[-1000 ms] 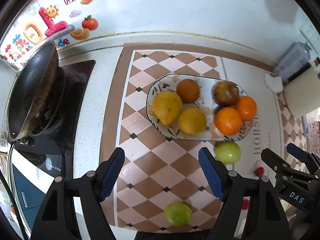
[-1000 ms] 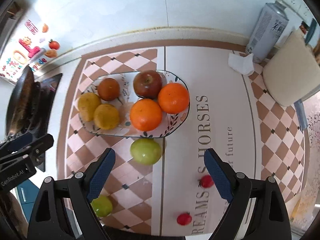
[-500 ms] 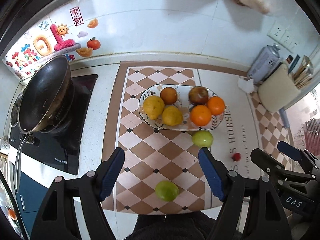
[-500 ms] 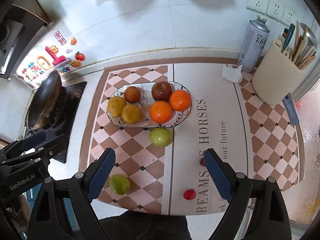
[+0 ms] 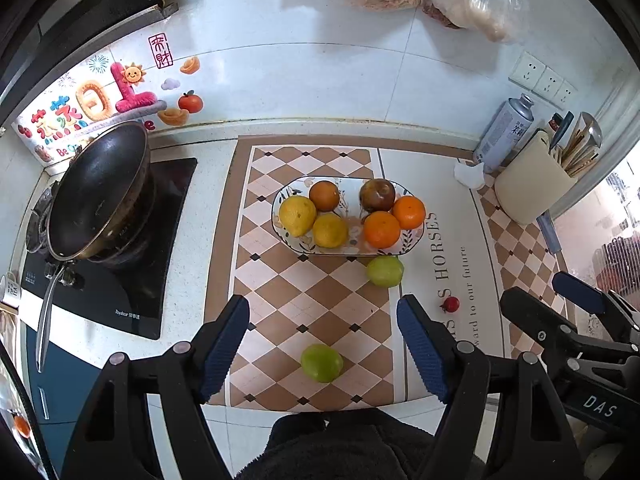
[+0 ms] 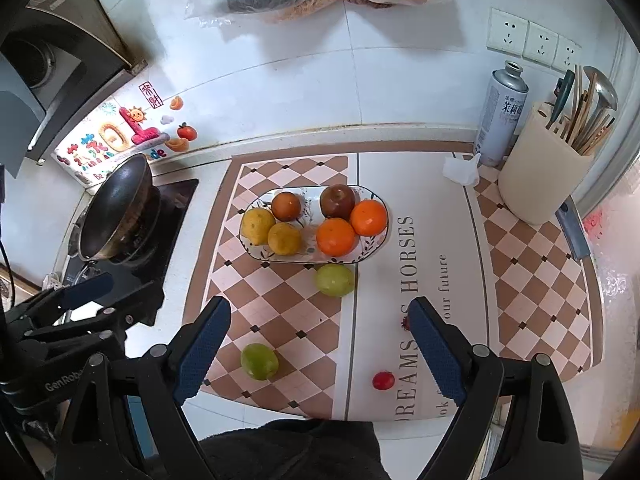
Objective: Organize fruits
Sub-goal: 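Move both tools back toward the green apple and lime on the runner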
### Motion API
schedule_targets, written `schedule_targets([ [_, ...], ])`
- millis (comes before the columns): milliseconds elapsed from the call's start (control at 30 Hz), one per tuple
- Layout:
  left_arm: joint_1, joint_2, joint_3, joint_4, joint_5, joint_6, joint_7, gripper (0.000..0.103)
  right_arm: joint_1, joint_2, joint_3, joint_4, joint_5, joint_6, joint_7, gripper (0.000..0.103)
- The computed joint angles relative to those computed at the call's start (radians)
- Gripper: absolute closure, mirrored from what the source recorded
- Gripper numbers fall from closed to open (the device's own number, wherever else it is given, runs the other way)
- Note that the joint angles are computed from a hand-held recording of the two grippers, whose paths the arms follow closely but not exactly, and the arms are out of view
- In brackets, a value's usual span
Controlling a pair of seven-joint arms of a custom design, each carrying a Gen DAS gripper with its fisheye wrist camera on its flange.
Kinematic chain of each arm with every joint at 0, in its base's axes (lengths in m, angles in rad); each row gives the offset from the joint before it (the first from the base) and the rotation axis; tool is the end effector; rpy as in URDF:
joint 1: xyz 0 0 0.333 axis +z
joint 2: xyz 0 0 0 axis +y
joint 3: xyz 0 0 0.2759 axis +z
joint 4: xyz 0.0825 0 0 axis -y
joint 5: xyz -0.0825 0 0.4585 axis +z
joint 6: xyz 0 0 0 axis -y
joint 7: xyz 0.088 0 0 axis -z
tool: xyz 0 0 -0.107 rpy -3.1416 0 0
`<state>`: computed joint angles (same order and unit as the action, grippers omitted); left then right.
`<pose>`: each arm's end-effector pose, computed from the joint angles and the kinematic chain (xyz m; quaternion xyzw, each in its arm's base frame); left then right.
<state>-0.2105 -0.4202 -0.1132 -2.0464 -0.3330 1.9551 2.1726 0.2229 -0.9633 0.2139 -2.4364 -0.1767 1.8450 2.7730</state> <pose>0.5067 -0.2004 0.6037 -0.3451 0.9141 -0.2079 0.0457 0.3573 0.1665 0.6125 -0.3612 0.8989 -0.1752 0.1755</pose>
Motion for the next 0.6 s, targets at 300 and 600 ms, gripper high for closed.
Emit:
schedule_targets([
  [300, 0.009, 0.05, -0.015, 0.018, 0.032, 0.011, -0.038, 0.004, -0.004, -0.058, -0.044, -0.097, 0.037, 0.103, 0.006, 0.011],
  [600, 0.019, 0.225, -0.073, 0.009, 0.227, -0.086, -0.109, 0.004, -0.005, -0.177, -0.127, -0.335, 0.167, 0.204, -0.027, 0.031],
])
